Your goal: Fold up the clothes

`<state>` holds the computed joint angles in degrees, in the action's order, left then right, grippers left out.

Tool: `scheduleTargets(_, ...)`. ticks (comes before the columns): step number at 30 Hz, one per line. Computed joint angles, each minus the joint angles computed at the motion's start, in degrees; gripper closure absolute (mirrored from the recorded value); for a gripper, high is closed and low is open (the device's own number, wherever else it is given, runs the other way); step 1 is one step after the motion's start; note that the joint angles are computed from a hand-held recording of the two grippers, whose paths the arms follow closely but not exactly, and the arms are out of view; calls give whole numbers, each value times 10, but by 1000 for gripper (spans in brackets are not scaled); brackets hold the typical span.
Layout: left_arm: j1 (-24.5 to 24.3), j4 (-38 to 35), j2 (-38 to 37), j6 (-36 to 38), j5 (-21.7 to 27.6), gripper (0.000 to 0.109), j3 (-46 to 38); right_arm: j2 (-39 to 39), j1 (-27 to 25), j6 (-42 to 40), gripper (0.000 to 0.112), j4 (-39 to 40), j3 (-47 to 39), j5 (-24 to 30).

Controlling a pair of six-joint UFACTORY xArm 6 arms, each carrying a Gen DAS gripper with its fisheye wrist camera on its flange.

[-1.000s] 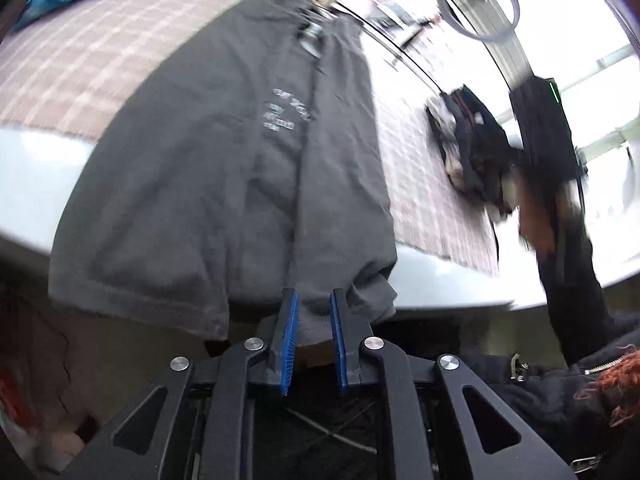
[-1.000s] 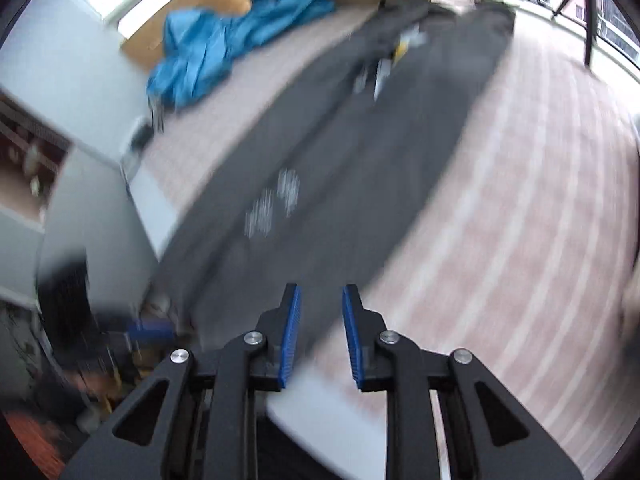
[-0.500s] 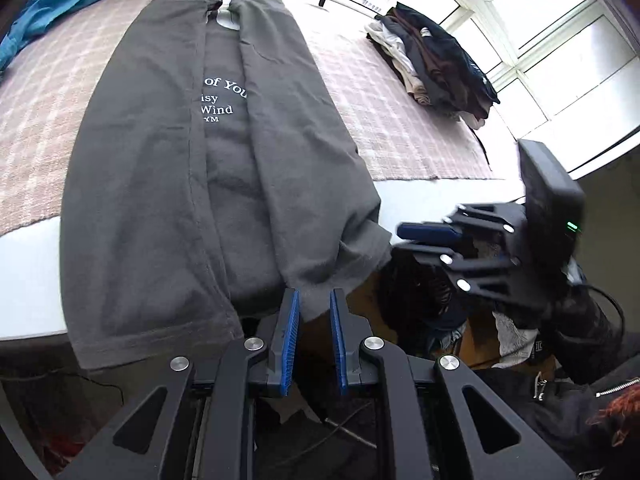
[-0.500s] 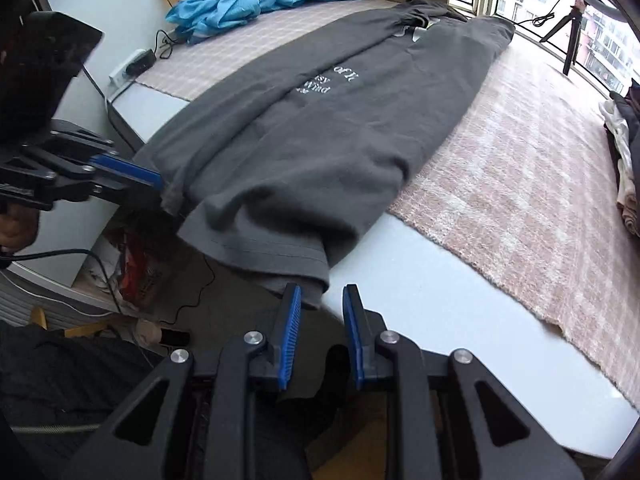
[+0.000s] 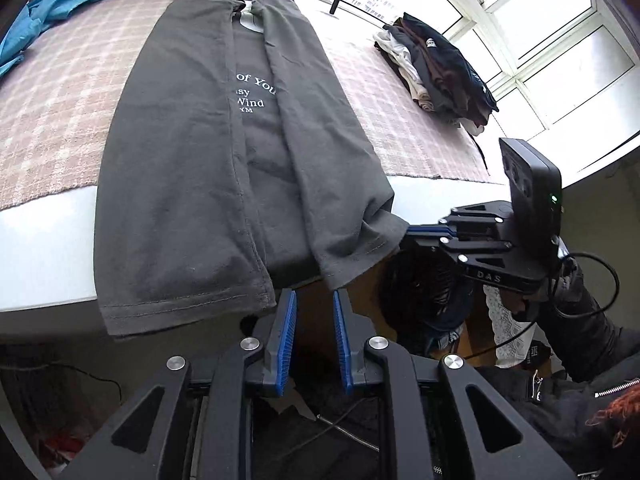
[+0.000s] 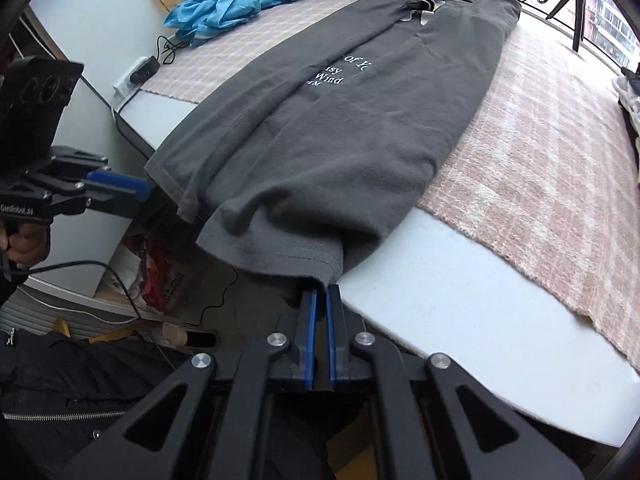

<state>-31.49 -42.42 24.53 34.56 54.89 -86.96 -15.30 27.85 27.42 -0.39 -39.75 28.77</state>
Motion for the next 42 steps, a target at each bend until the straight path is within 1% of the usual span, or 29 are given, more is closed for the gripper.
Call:
scheduleTargets(1,0,-5,7,-1,6,91,-7,-8,6,18,108,-13,0,5)
scheduleTargets(4,-3,-14,34,-7,21,86,-32,-33,28,61,108,-39,2,3)
scheduleTargets(5,-6,-10,42,-10,22,86,-38,-34,36,74,108,-55,-5,18)
scheduleTargets(7,-13,-4,56,-13,21,86,-50,-22,54,106,108,-99,-26,71)
scheduleTargets(9,-18,-2,66,-17,23,86,-59,-22,56,108,108,-87,-22,86)
scheduleTargets(10,-20,-3,70,-16,26,84,-62,-24,56,109,108,-77,-17,90)
scheduleTargets(11,-22,-5,73,-15,29,83,-65,-26,56,110,108,-67,-13,94)
scheduleTargets(13,-29,9,77,-15,22,83,-69,-32,55,116,107,-53,-4,103)
scheduleTargets(16,-36,12,84,-14,23,84,-77,-63,42,128,106,-33,21,87)
scheduleTargets(18,-41,11,85,-10,18,85,-77,-73,30,140,103,-37,20,89)
scheduleTargets(19,-43,14,83,-10,11,90,-73,-74,22,146,100,-43,15,93)
scheduleTargets(20,-46,18,81,-9,4,95,-70,-74,12,145,100,-44,7,93)
scheduleTargets(21,-45,13,81,-3,5,104,-69,-73,1,136,100,-40,-1,88)
scheduleTargets(22,-44,3,76,5,1,106,-62,-67,-13,128,100,-38,-16,82)
scheduleTargets(24,-44,-17,63,20,-13,109,-44,-34,-48,110,92,-34,-66,71)
scheduleTargets(25,-43,-22,56,22,-22,109,-35,-4,-67,96,80,-26,-101,65)
scheduleTargets(26,-42,-27,53,21,-27,109,-30,27,-84,88,73,-23,-137,62)
scheduleTargets(28,-40,-35,48,16,-37,109,-22,108,-115,56,72,-4,-225,59)
scheduleTargets(29,-39,-39,46,13,-43,109,-18,153,-126,47,72,1,-278,68)
scheduleTargets(31,-40,-38,41,4,-54,109,-9,257,-141,44,72,-12,-398,106)
scheduleTargets(33,-44,-33,37,-9,-65,109,-2,352,-151,42,72,-32,-518,174)
scheduleTargets(35,-52,-18,31,-14,-84,109,8,430,-162,35,72,-37,-617,232)
scheduleTargets(37,-56,-13,31,-20,-89,109,9,499,-174,30,72,-29,-712,286)
scheduleTargets(40,-59,-16,31,-26,-95,109,10,565,-184,30,72,-11,-804,339)
scheduleTargets(42,-58,-22,31,-28,-96,109,10,592,-186,23,72,-8,-843,356)
